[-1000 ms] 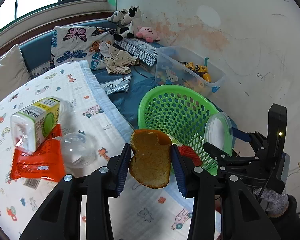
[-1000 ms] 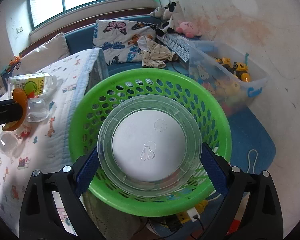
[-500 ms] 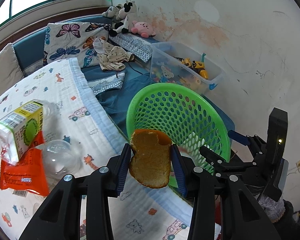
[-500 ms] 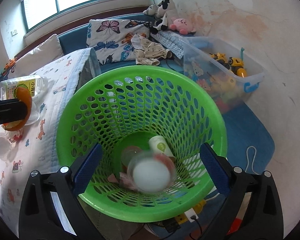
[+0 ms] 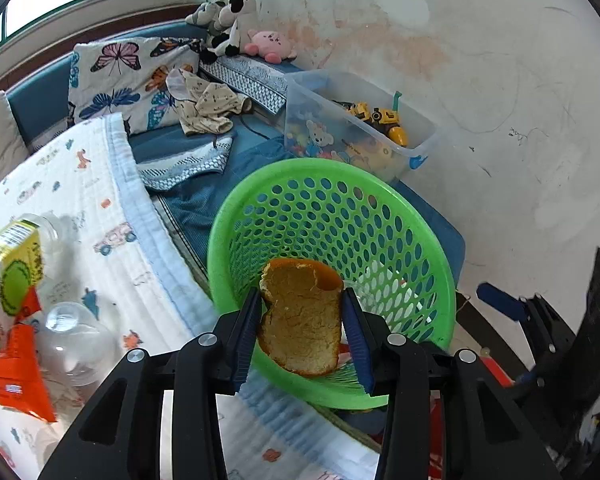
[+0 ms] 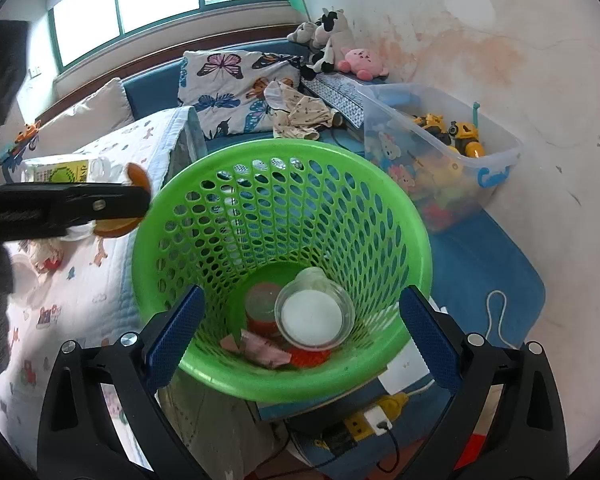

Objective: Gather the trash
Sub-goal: 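Carry the clear lid and bread slice into the green basket and open both grippers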

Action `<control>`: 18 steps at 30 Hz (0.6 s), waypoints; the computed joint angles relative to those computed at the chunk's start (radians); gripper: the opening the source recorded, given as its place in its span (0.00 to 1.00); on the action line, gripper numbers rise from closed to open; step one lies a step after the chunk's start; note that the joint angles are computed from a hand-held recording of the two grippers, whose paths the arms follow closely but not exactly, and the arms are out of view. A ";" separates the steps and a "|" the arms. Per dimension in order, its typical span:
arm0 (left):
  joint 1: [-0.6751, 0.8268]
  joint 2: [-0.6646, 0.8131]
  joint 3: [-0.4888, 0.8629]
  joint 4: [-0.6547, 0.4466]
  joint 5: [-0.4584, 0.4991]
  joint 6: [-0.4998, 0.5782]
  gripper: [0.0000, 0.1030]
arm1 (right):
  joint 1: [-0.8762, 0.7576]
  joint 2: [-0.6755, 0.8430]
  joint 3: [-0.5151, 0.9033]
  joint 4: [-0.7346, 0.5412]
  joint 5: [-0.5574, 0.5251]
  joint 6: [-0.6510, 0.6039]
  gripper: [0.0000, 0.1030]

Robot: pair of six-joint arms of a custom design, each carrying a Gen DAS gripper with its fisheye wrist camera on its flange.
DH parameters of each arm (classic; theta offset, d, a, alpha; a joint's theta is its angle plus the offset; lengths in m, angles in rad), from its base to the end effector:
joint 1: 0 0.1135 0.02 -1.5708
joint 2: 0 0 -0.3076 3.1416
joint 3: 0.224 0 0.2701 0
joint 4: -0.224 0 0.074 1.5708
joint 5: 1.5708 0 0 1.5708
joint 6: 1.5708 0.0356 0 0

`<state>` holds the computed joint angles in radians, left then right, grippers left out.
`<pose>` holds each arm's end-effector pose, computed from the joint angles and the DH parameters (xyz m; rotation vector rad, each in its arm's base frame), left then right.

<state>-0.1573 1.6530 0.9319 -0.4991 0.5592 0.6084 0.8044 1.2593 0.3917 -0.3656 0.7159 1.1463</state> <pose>0.3116 -0.0685 0.1934 1.0989 2.3731 -0.6275 0.1383 0.1100 0.1490 0.5507 2.3041 -0.1625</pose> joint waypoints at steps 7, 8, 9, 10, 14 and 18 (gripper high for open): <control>-0.040 0.008 -0.019 0.044 -0.029 -0.037 0.39 | 0.101 0.015 0.018 -0.101 0.048 0.119 0.94; -0.044 0.006 -0.022 0.046 -0.033 -0.038 0.40 | 0.109 0.014 0.019 -0.108 0.051 0.129 0.94; -0.048 0.004 -0.028 0.051 -0.037 -0.038 0.42 | 0.120 0.017 0.020 -0.117 0.054 0.144 0.94; -0.049 0.003 -0.032 0.055 -0.036 -0.035 0.43 | 0.129 0.019 0.020 -0.123 0.057 0.157 0.94; -0.044 -0.011 -0.046 0.069 -0.029 -0.030 0.53 | 0.143 0.009 0.017 -0.133 0.061 0.183 0.94; -0.015 -0.042 -0.063 0.064 -0.012 -0.003 0.54 | 0.163 0.012 0.021 -0.135 0.061 0.211 0.94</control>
<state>-0.1726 1.6113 0.8689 -0.4348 0.5476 0.6054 0.9675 1.2713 0.4123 -0.5001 0.7770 1.3569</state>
